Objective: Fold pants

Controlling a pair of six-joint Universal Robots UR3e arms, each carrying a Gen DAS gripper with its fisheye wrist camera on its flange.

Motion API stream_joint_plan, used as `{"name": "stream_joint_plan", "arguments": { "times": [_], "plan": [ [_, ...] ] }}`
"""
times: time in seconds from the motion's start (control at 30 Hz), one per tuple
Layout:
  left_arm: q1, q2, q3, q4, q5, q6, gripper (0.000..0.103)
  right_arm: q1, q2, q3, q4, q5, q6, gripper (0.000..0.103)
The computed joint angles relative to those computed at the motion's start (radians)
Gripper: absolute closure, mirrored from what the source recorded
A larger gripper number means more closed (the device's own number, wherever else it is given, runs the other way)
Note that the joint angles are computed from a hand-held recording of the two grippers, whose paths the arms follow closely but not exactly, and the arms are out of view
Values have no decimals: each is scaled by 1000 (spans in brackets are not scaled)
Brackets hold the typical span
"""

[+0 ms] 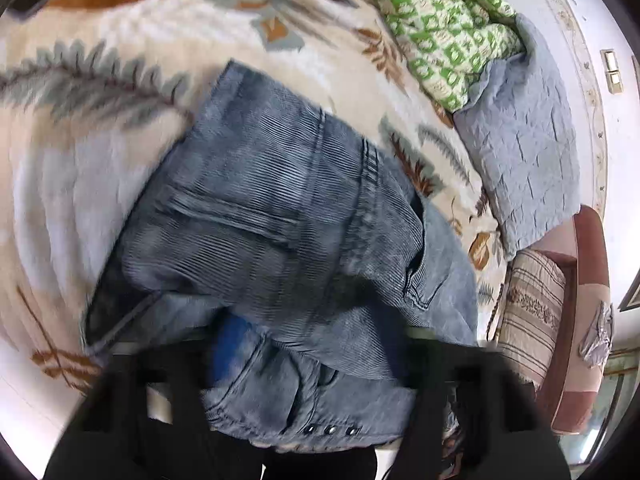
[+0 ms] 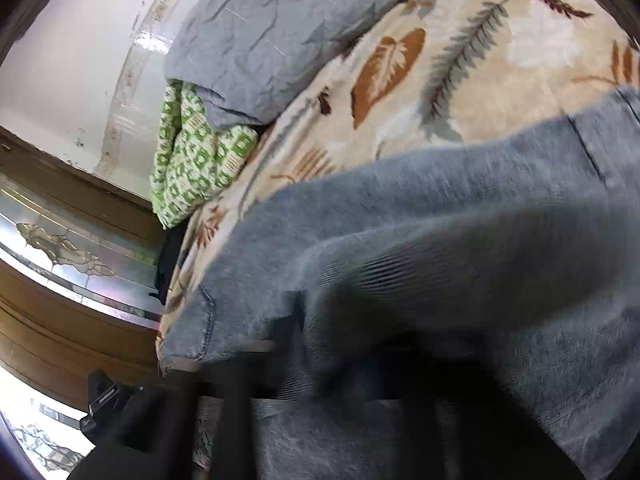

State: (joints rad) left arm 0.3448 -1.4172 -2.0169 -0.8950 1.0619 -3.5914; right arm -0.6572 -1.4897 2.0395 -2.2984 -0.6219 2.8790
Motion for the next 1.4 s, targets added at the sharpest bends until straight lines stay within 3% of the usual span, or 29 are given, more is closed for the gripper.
{"name": "stream_joint_plan", "arguments": {
  "times": [0.1,0.2,0.3,0.37,0.53,0.6,0.67,0.73,0.87,0.93,0.97,1.0,1.03,1.07,1.1,1.17,1.23,1.3,1.4],
  "plan": [
    [30,59,5,-33,-31,28,87,-61,-99,6,157,84,-105,94],
    [44,174,-14,-125,-32,80,88,-145,-240,-27,554,129,-358,94],
    [95,347,-96,-250,-35,160,89,-250,-358,-48,966,82,-658,94],
    [128,418,-155,-308,-27,188,89,-322,-411,-7,1082,7,-765,94],
    [197,469,-248,-356,-34,214,89,-452,-430,130,1052,-105,-778,86],
    [201,505,-244,-368,-37,223,87,-565,-428,122,1145,-87,-841,65],
    [179,515,-239,-341,-27,218,78,-652,-431,115,1189,-64,-871,48],
    [150,503,-249,-288,-13,183,53,-702,-402,102,1163,-31,-841,42],
    [77,405,-264,-181,27,112,52,-650,-281,87,961,15,-676,42],
    [49,356,-249,-140,51,83,54,-626,-219,111,812,55,-532,42],
    [37,326,-230,-134,63,71,56,-639,-187,114,815,71,-527,43],
    [27,304,-208,-130,75,59,73,-632,-131,92,811,99,-501,57],
    [23,290,-184,-140,80,58,83,-614,-102,66,770,99,-456,70],
    [27,293,-168,-163,72,61,84,-592,-81,-3,778,100,-463,84],
    [43,316,-159,-193,51,64,87,-600,-88,-56,843,113,-524,91],
    [70,383,-153,-243,6,82,93,-654,-123,-223,1138,159,-785,92],
    [43,400,-141,-252,23,85,93,-701,-163,-308,1260,153,-927,92],
    [0,381,-165,-218,58,74,93,-729,-187,-277,1180,114,-910,92],
    [-36,318,-221,-186,98,53,93,-752,-190,-85,862,-32,-764,92]
  ]
}}
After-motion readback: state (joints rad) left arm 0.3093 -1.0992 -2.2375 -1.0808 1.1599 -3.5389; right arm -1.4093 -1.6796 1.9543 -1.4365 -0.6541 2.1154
